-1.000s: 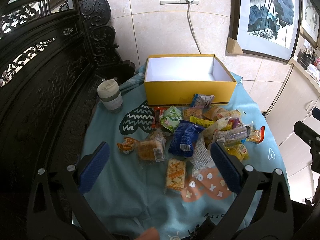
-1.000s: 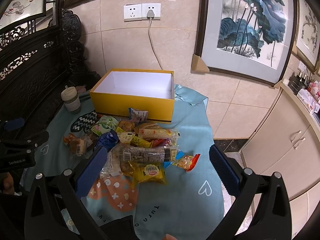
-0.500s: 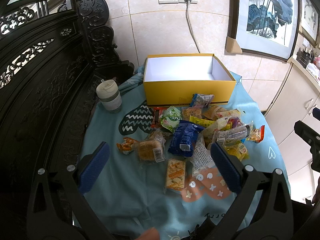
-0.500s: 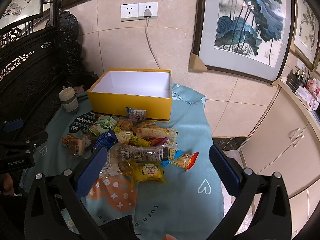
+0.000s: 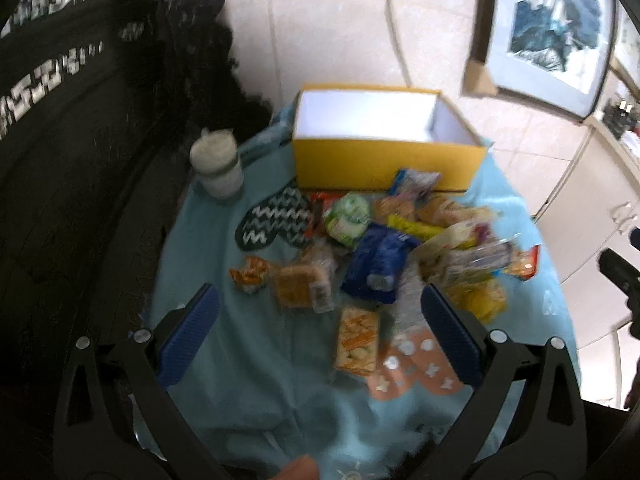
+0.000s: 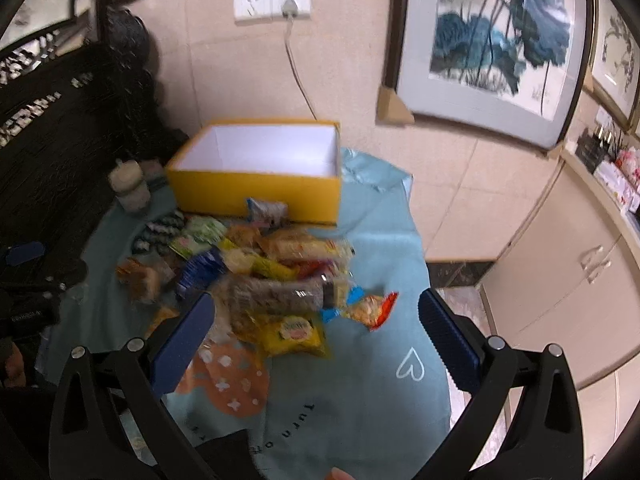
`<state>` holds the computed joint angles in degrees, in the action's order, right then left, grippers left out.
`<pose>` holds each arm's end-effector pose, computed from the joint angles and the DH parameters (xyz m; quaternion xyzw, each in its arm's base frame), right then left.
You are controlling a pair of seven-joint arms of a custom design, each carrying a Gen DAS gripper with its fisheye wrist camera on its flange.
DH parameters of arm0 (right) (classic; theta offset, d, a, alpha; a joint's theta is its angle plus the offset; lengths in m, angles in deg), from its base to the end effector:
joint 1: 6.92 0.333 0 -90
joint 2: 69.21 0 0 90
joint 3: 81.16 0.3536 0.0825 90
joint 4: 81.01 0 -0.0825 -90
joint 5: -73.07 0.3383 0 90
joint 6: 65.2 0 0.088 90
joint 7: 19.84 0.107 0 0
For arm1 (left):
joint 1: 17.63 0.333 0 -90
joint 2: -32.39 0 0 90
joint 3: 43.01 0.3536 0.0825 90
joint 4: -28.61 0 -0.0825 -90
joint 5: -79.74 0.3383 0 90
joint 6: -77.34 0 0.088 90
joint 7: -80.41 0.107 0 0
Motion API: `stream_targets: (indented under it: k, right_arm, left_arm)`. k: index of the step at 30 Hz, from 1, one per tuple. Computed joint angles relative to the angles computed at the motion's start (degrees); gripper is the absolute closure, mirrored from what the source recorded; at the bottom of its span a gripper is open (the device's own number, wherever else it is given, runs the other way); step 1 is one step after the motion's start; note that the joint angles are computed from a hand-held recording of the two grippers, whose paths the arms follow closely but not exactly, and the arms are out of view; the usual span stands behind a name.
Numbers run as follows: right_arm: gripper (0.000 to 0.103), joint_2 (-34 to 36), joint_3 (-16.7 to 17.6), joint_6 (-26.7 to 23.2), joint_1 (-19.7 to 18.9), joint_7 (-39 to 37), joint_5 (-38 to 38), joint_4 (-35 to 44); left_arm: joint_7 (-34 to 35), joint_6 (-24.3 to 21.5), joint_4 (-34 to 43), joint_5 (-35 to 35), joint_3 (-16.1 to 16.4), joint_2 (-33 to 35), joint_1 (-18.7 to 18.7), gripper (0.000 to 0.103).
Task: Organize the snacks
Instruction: 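Grasp the orange-striped cracker pack with the left gripper while the right grasps a clear tube snack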
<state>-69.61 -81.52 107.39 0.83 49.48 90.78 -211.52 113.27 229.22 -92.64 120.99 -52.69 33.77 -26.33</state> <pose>0.5253 0.0456 0.5102 -0.7202 0.5897 -0.2349 0.2800 0.5125 -0.1884 0.5158 -0.7053 0.6245 -0.2052 0.2653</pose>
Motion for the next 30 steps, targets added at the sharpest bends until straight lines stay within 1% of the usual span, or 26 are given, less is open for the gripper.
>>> stream_targets:
  k: [1,2,3,4,5,10,11,12,13,17,19,21,22,23,24,25,26,27,28,29,30]
  right_arm:
    - [0.001,1.25,-0.12,-0.16,-0.12,-0.21,-0.12,0.31]
    - [0.001,2.94,-0.58,-0.05,-0.26,2.89,-4.26,0.40]
    - [0.001,4.16,-0.77,0.12,-0.41,4.23,-6.38,0.44]
    - [0.001,5.41,-0.90,0.14,-0.57,5.10,-8.09,0.60]
    - [0.001,7.17,-0.58,-0.05,-1.07,4.74,-8.48,0.94]
    - [0.001,11.82,3.57,-0.77,-4.80,-0.22,-4.45,2.76]
    - [0.001,12.95,5.02,-0.88,-5.96,-1.94,-2.72,3.76]
    - [0.001,13.70,5.86,-1.08,-6.65,-3.03,-1.65,4.62]
    - [0.001,15.02,6.33,-1.36,-6.96,-3.77,-1.15,6.14]
    - [0.001,19.38,6.60,-2.14,-6.27,-4.04,-1.97,11.60]
    - [0.001,22.10,6.63,-2.94,-5.45,-3.75,-3.12,15.11]
    - [0.001,24.48,8.12,-4.65,-6.13,-4.73,-3.06,18.21]
    - [0.001,26.15,9.20,-5.23,-6.53,-5.79,-2.84,20.04]
    - [0.001,27.01,9.18,-5.64,-6.23,-6.08,-3.17,20.90]
    - [0.001,27.95,8.33,-5.71,-5.20,-6.20,-4.47,21.58]
    - [0.001,28.63,8.05,-6.07,-4.73,-6.99,-5.68,22.04]
    - [0.003,28.96,7.66,-6.64,-4.10,-8.17,-7.35,22.16]
    - [0.016,28.56,8.44,-5.21,-4.44,-10.36,-8.13,21.02]
    - [0.036,27.79,10.88,-3.77,-6.20,-13.79,-7.82,19.61]
    - [0.048,27.20,12.43,-3.14,-7.34,-15.89,-7.27,18.79]
    - [0.077,26.59,15.33,-3.66,-9.71,-18.62,-5.51,18.44]
  left_arm:
    - [-0.10,0.46,-0.11,0.04,0.37,1.37,0.36,0.002]
    - [1.15,0.02,0.15,-1.84,0.67,3.02,0.64,0.002]
    - [2.08,0.31,0.11,-3.40,1.00,3.99,0.83,0.002]
    - [3.51,1.86,-0.28,-5.66,1.40,5.84,1.33,0.002]
    - [3.62,2.08,-0.39,-5.89,1.87,6.67,1.08,0.002]
    - [8.26,5.18,-0.65,-9.13,3.21,11.76,0.21,0.002]
    - [9.37,5.98,-0.51,-9.88,3.33,12.56,-0.01,0.002]
    - [10.12,7.02,-0.08,-9.76,3.72,13.59,-0.53,0.002]
    - [10.34,7.11,0.56,-9.39,4.34,14.27,-1.33,0.002]
    - [12.39,7.99,3.99,-9.26,5.86,17.91,-3.36,0.002]
    - [13.70,8.34,5.29,-10.23,6.07,19.70,-3.88,0.002]
    - [14.29,8.25,6.04,-10.40,6.96,21.19,-4.99,0.002]
    - [13.06,7.81,6.25,-8.23,8.70,21.90,-6.94,0.002]
    - [11.88,8.45,5.90,-6.28,9.94,22.24,-8.21,0.002]
    - [12.23,8.59,5.70,-5.91,9.89,22.55,-8.34,0.002]
    - [12.43,9.93,4.64,-5.81,9.72,22.78,-8.15,0.003]
    - [12.51,14.37,2.23,-7.15,8.92,22.01,-6.47,0.003]
    - [13.96,15.72,1.30,-9.40,8.70,21.92,-6.03,0.008]
    - [12.67,18.09,0.18,-7.62,10.48,21.36,-7.09,0.019]
    - [12.84,19.69,-0.59,-7.36,11.30,21.04,-7.46,0.027]
    - [13.46,21.37,-1.41,-7.90,11.45,20.71,-7.22,0.047]
